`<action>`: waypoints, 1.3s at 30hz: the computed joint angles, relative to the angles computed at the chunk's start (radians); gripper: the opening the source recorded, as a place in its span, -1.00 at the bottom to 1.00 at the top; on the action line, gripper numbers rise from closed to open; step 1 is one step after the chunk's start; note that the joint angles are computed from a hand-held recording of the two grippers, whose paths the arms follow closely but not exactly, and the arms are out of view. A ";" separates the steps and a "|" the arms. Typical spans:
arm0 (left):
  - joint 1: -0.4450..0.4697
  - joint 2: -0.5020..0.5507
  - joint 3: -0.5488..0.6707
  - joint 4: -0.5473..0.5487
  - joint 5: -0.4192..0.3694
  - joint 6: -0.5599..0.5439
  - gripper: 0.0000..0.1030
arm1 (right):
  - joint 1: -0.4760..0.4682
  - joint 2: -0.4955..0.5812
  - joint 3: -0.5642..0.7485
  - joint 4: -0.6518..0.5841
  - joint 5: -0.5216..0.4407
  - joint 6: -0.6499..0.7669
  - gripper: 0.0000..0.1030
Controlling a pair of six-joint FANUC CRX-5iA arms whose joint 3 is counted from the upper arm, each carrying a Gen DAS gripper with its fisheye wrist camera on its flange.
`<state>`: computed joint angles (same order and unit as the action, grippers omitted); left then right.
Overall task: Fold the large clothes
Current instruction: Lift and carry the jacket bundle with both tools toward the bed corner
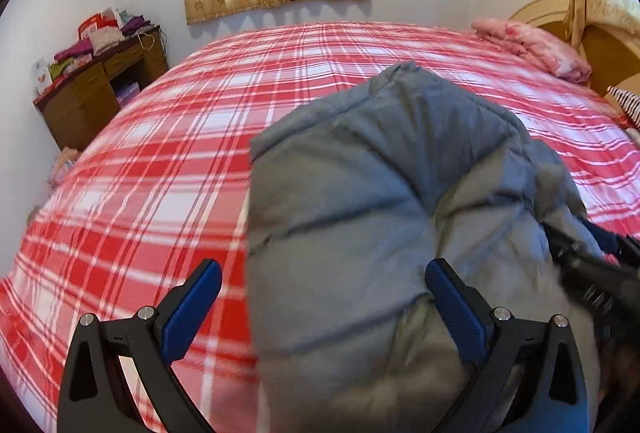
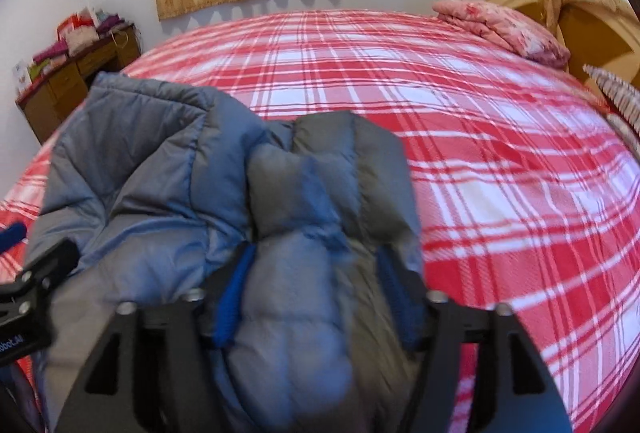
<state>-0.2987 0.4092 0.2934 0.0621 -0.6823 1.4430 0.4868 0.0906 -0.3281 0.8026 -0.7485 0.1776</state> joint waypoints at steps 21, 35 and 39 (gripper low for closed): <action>0.049 -0.064 -0.307 0.497 0.144 -0.396 0.80 | -0.036 -0.100 -0.123 -0.169 0.284 0.110 0.18; 0.033 -0.217 -0.431 0.558 0.261 -0.568 -0.55 | -0.076 -0.204 -0.297 0.264 0.528 -0.276 -0.60; 0.060 -0.277 -0.467 0.600 0.278 -0.624 -0.56 | -0.102 -0.212 -0.297 0.457 0.600 -0.440 -0.61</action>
